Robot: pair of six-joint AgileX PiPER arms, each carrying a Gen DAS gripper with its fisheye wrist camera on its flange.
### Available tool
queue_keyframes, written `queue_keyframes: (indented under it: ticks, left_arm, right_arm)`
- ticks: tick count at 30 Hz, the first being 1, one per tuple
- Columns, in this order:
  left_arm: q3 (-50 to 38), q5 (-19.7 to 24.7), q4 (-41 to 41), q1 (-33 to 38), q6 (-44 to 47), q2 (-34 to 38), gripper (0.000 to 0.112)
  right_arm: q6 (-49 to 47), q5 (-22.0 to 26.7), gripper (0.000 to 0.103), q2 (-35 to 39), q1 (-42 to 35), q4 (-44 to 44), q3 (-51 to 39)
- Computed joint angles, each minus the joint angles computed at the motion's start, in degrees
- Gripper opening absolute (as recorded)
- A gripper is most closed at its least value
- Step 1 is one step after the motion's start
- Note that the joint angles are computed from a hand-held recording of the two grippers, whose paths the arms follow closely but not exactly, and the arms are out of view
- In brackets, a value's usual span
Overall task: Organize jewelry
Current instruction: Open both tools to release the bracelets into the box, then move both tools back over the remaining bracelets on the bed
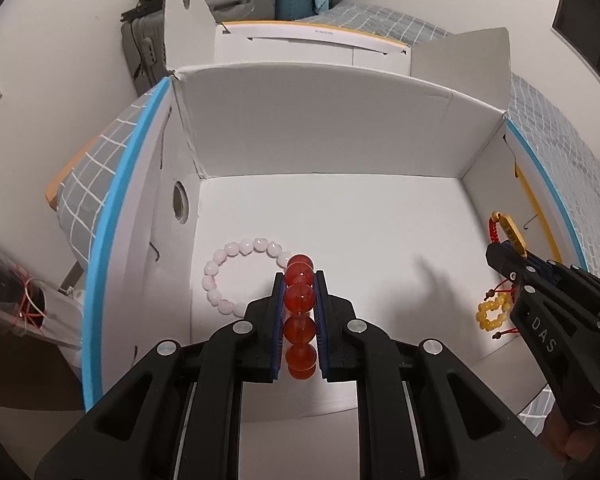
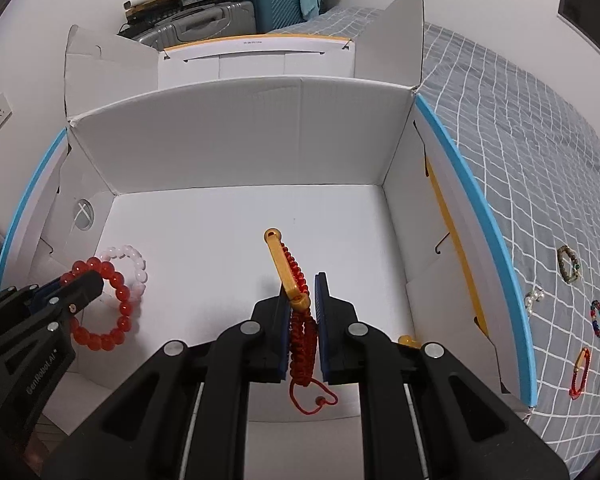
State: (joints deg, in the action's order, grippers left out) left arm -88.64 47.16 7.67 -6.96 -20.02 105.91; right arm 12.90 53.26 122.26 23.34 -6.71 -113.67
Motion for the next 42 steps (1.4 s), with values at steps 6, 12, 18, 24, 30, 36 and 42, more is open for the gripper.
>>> queue_keyframes:
  ticks: [6,12,18,24,30,36,42]
  left_arm:
    - [-1.1,1.0,0.5,-0.2,-0.2,0.9,0.013]
    - [-1.2,0.9,3.3,-0.9,-2.4,0.1,0.015]
    - [0.1,0.2,5.5,-1.5,-5.0,-3.2,0.054]
    - [1.3,-0.3,13.3,-4.8,-11.5,-7.6,0.088]
    - [-0.3,0.4,16.5,-9.3,-14.8,-9.2,0.097]
    - [-3.8,0.9,19.5,-15.4,-18.9,-8.7,0.097]
    - [-10.9,1.9,21.7,-22.6,-21.3,-3.7,0.097]
  right_arm:
    - [-1.2,1.0,0.012,0.8,-0.5,1.1,-1.5]
    - [-2.0,0.7,0.031,0.5,-0.5,2.0,-1.0]
    - [-2.6,-2.5,0.061,-3.5,-0.8,2.7,3.4]
    - [-2.2,-6.3,0.081,-10.6,-2.1,0.1,9.9]
    - [-2.5,-9.6,0.091,-17.7,-5.4,-1.5,16.4]
    - [-4.8,-12.4,0.094,-23.7,-11.2,-0.3,22.6]
    - [-10.7,-15.1,0.094,-28.2,-21.0,4.4,28.8]
